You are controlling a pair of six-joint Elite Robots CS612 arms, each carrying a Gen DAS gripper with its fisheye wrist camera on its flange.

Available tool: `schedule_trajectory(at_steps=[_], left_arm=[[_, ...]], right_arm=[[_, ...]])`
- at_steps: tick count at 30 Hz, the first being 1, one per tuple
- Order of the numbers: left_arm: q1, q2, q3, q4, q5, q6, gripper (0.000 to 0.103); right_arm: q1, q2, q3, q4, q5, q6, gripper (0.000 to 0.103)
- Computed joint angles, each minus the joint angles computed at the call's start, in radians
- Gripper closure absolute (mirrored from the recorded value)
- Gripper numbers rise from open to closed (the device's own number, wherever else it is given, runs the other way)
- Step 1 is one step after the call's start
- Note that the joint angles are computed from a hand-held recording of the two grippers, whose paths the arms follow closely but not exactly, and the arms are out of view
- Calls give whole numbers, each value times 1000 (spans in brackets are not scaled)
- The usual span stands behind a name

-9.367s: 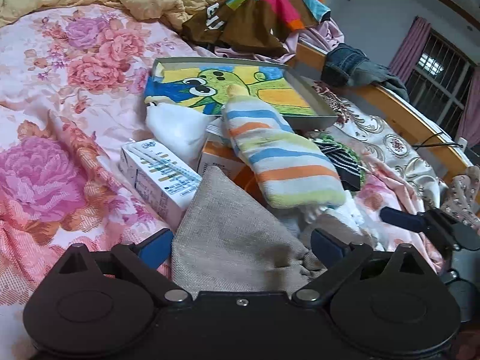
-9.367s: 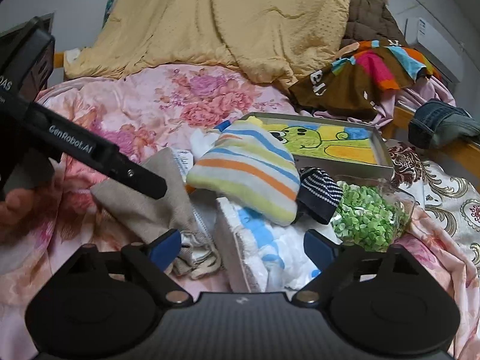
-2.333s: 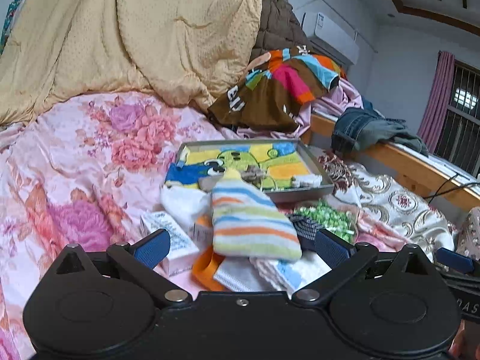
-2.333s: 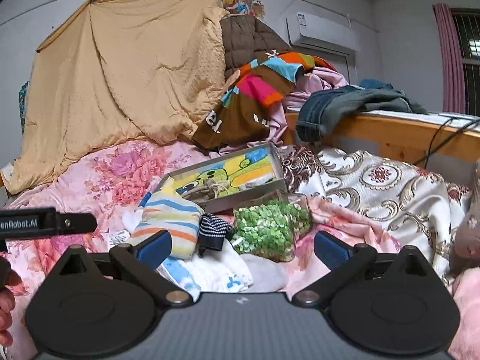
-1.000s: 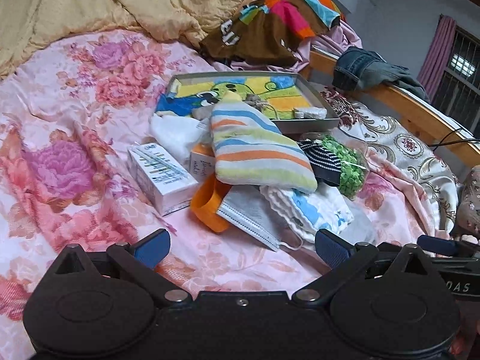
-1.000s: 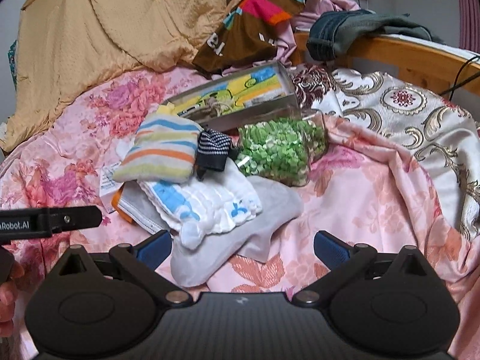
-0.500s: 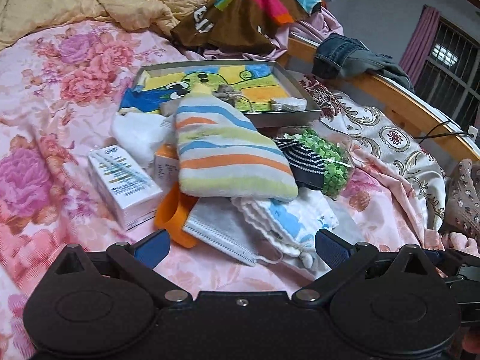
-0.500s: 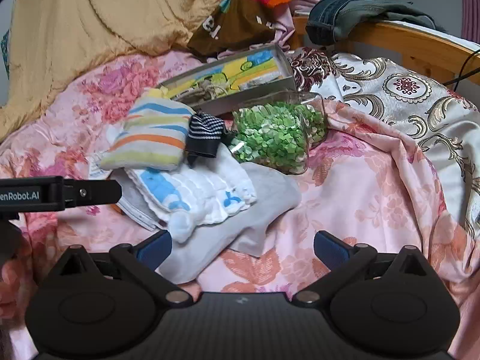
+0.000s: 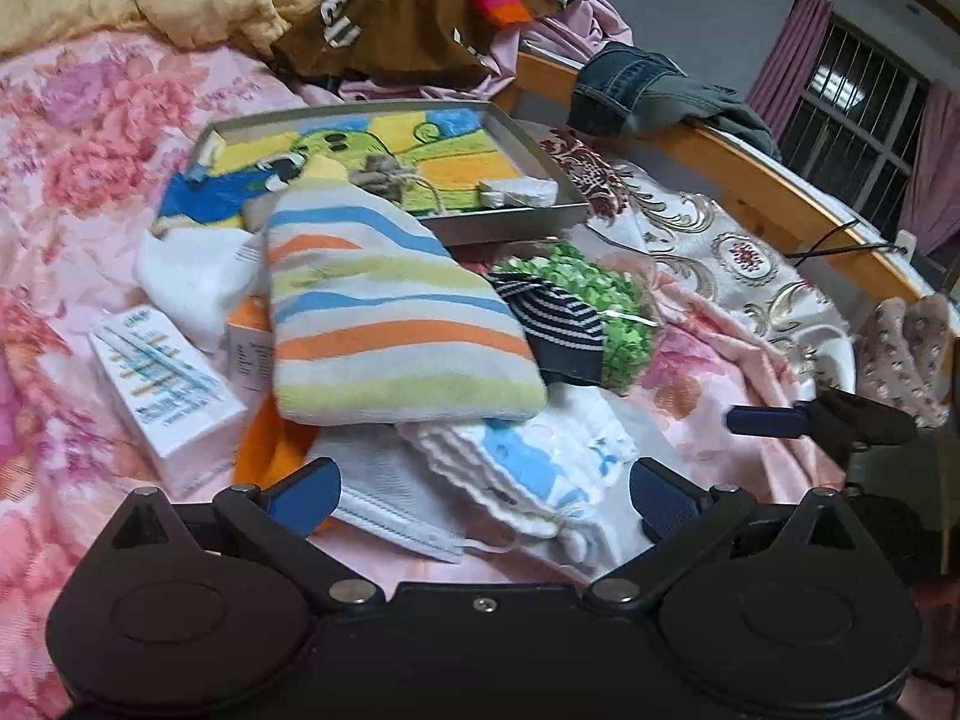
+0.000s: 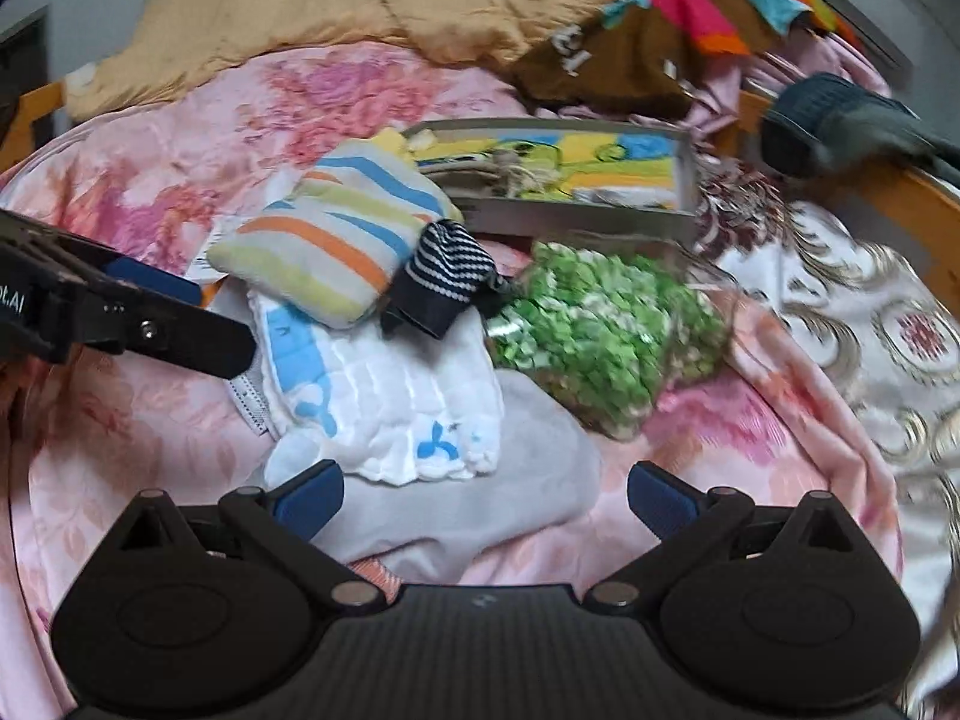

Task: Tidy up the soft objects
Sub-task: 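Move the left tool toward the white blue-printed cloth while the right tool approaches the grey cloth, then grasp the white blue-printed cloth with the left tool while the right tool grasps the grey cloth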

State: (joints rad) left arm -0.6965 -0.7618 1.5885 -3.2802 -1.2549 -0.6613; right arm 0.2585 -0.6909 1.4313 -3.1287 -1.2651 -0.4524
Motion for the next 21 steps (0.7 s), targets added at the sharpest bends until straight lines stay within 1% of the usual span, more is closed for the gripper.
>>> schedule_trajectory(at_steps=[3, 5, 7, 10, 12, 15, 17, 19, 20, 21], left_arm=[[5, 13, -16, -10, -30, -18, 1], [3, 22, -26, -25, -32, -20, 1], [1, 32, -38, -38, -27, -8, 2], [1, 45, -57, -44, -32, 13, 4], [6, 52, -67, -38, -49, -1, 6], [11, 59, -75, -39, -59, -41, 8], [12, 61, -76, -30, -55, -59, 12], [12, 59, -82, 11, -44, -72, 24], [14, 60, -82, 16, -45, -80, 26], [15, 60, -81, 13, -46, -92, 31]], right_arm=[[-5, 13, -16, 6, 7, -15, 0], [-9, 21, -23, 1, 10, 1, 0], [-12, 26, -24, -3, 19, 16, 0], [-12, 30, -25, -6, 33, -5, 0], [-11, 31, -26, -2, 43, -19, 0], [-7, 35, -33, 25, 36, -34, 0], [-6, 36, -35, 37, 32, -39, 0], [-6, 38, -37, 46, 33, -37, 0], [-7, 39, -37, 48, 35, -35, 0], [-6, 40, -37, 47, 36, -33, 0]])
